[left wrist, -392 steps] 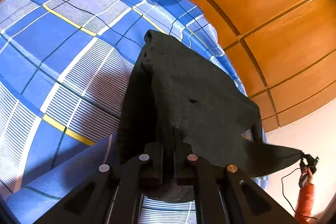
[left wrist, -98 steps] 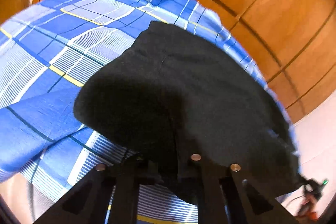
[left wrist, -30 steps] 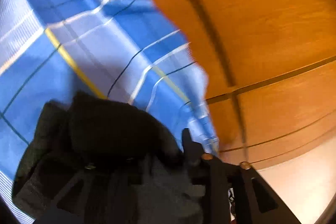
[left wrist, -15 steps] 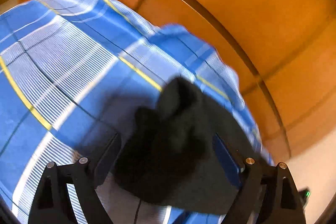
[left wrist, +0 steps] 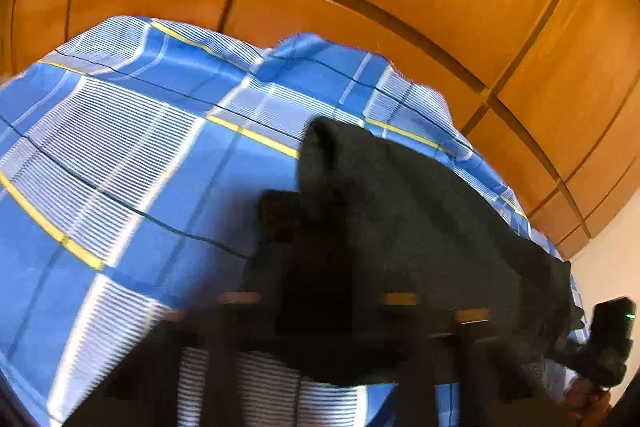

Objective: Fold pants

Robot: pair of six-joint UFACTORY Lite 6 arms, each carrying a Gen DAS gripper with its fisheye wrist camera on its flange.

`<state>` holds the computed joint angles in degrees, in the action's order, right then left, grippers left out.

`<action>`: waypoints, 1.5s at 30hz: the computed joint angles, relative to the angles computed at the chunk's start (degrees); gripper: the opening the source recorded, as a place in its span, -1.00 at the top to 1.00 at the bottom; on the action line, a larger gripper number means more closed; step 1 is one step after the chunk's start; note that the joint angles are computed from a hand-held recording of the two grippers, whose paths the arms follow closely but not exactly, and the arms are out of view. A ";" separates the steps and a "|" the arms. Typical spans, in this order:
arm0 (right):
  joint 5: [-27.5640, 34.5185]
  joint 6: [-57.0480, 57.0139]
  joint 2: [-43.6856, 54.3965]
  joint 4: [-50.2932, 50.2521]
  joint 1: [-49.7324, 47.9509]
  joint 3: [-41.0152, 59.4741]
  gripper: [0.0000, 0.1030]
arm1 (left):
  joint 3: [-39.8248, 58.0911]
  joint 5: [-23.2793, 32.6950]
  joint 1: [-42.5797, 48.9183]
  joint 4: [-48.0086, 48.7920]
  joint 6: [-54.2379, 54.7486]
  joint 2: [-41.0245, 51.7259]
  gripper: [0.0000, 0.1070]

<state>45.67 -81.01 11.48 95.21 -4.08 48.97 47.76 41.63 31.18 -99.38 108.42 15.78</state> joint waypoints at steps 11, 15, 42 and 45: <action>5.52 -8.85 1.52 -0.17 -0.39 2.97 -0.09 | 0.00 -1.45 -4.34 -3.30 3.43 1.30 -0.36; 3.89 -4.55 7.24 -5.30 3.91 8.68 -0.07 | -1.84 -9.47 -9.79 -14.08 13.54 -1.06 0.39; 3.33 -7.85 -13.57 -12.92 1.49 -14.44 0.59 | -22.81 9.00 25.41 8.40 -3.00 -25.06 0.09; 1.63 -7.27 -14.52 -11.46 3.80 -15.04 0.59 | -30.07 2.49 8.28 -0.03 -0.13 -38.97 -0.25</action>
<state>47.30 -88.28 -3.04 83.75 -0.28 33.93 17.69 44.13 39.46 -99.41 108.29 -23.19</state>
